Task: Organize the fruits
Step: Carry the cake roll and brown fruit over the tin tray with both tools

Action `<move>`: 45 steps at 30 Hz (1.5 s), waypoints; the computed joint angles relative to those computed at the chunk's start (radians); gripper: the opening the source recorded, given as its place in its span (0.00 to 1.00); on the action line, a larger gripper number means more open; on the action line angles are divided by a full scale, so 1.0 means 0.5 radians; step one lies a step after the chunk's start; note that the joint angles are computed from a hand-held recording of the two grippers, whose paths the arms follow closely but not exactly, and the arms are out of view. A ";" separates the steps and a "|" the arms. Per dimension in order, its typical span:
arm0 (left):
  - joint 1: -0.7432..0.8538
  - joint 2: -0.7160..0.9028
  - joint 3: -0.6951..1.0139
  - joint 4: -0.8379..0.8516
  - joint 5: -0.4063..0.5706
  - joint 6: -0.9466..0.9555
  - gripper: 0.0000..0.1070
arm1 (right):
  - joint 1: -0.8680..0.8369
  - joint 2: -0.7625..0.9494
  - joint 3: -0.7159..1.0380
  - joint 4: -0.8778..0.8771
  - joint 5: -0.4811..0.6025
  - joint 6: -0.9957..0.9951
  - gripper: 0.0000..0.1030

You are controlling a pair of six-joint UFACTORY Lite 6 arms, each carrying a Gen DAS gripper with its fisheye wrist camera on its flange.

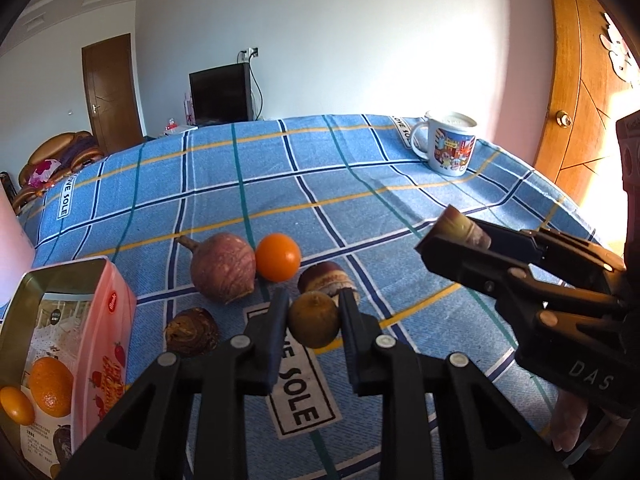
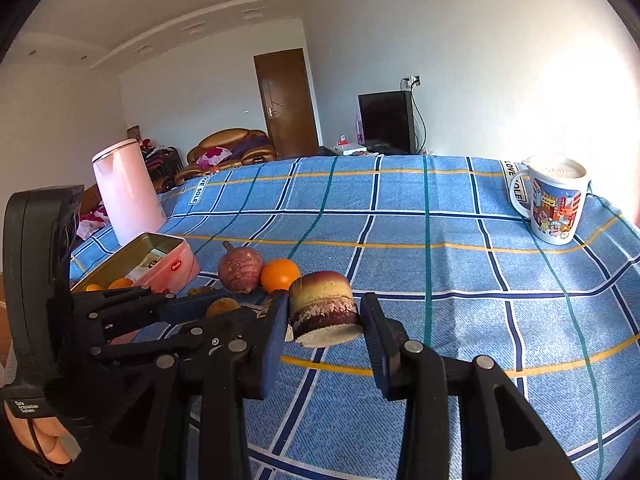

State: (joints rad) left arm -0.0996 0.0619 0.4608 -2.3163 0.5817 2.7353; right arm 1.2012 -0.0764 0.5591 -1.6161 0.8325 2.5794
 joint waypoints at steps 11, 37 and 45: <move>0.090 -0.101 -0.105 -0.038 0.128 0.064 0.25 | 0.116 -0.027 -0.028 0.005 0.152 0.029 0.38; 0.242 -0.302 -0.321 -0.092 0.410 0.179 0.25 | 0.316 0.032 -0.002 0.062 0.438 0.005 0.38; 0.285 -0.362 -0.380 -0.084 0.481 0.201 0.25 | 0.369 0.081 0.041 0.104 0.511 -0.035 0.38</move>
